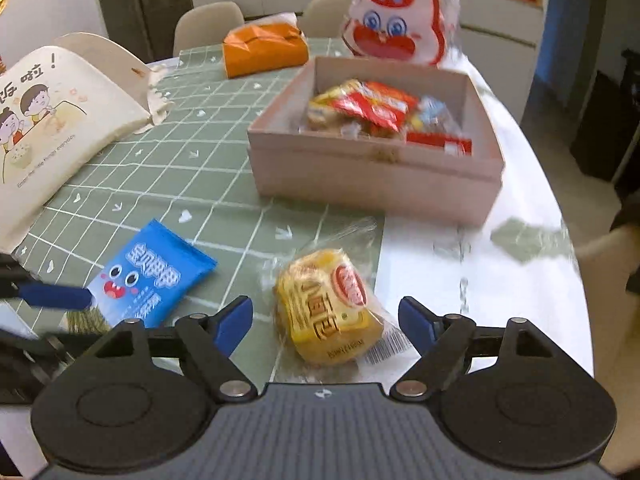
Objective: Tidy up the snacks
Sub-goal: 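Grasp the blue seaweed packet with the left tool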
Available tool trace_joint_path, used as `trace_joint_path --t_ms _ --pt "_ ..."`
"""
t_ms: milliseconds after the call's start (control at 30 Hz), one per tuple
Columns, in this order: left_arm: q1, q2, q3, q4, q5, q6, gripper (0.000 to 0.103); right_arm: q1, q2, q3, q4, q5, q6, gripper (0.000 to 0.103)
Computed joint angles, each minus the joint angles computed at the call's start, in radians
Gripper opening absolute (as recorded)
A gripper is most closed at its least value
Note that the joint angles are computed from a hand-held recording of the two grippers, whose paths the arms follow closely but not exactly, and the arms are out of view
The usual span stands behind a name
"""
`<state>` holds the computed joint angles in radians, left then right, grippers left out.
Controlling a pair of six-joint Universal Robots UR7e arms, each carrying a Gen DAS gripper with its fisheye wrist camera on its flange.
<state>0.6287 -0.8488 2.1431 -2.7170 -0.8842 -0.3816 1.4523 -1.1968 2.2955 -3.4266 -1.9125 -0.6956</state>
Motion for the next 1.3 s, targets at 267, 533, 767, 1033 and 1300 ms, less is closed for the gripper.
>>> trace_joint_path --t_ms 267,533,767,1033,1300 --pt "0.009 0.018 0.000 -0.050 -0.070 0.100 0.081 -0.024 -0.061 0.067 -0.024 -0.004 0.021 0.081" --pt "0.082 -0.054 -0.007 -0.073 -0.031 -0.088 0.072 -0.006 -0.150 0.172 -0.061 0.050 -0.042 0.081" --pt "0.074 0.019 -0.058 -0.028 -0.031 -0.045 0.077 0.024 -0.074 0.183 -0.056 0.000 -0.100 0.081" --pt "0.073 0.040 -0.062 -0.035 -0.028 -0.002 0.079 0.028 -0.031 0.183 -0.059 -0.051 -0.094 0.083" --pt "0.077 0.047 -0.062 -0.043 -0.051 -0.012 0.085 0.025 -0.024 0.188 -0.082 -0.048 -0.104 0.085"
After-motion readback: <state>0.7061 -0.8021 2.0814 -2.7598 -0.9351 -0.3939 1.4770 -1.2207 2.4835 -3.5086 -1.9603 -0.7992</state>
